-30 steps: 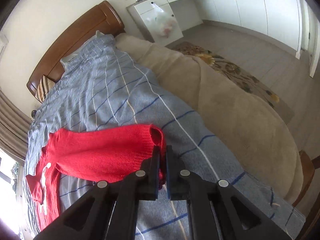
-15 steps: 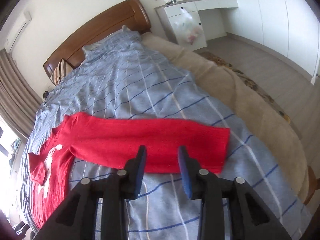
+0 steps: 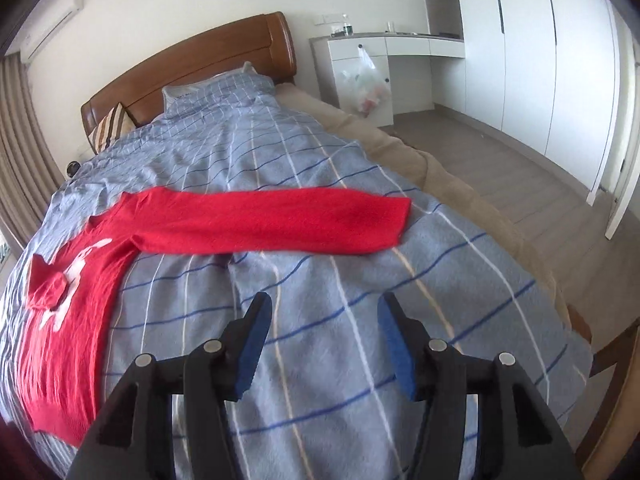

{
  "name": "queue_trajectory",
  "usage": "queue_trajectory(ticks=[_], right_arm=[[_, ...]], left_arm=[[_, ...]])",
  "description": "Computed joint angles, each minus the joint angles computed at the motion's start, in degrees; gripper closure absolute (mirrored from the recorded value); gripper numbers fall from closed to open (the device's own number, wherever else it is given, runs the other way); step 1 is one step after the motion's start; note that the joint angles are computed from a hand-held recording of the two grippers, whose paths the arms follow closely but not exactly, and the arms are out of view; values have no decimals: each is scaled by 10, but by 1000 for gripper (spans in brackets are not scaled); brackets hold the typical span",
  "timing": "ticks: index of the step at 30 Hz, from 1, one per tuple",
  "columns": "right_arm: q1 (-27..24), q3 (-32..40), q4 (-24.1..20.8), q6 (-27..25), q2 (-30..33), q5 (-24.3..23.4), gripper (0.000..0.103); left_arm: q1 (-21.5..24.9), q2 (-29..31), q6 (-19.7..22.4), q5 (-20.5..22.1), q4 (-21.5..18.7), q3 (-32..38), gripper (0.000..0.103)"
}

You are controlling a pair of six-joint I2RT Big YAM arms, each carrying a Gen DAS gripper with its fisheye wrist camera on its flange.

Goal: Fold small clothes
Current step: 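Grasp the cuff of the sleeve folded across the rabbit with the left gripper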

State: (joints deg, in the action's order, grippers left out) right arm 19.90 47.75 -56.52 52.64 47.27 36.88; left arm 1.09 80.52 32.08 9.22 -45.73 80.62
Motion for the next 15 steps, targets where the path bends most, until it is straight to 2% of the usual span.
queue_trajectory(ticks=[4,7,10,15], right_arm=[[91,-9,-22,71,8,59,45],[123,-12,-15,95,5,90,40],[125,-14,-3,86,7,91,37],[109,-26,15,95,0,67,37]], left_arm=[[-25,26,13,23,-48,44,8],[-37,42,16,37,-68,65,8],[-49,47,44,31,-43,60,8],[-67,65,105,33,-34,68,8]])
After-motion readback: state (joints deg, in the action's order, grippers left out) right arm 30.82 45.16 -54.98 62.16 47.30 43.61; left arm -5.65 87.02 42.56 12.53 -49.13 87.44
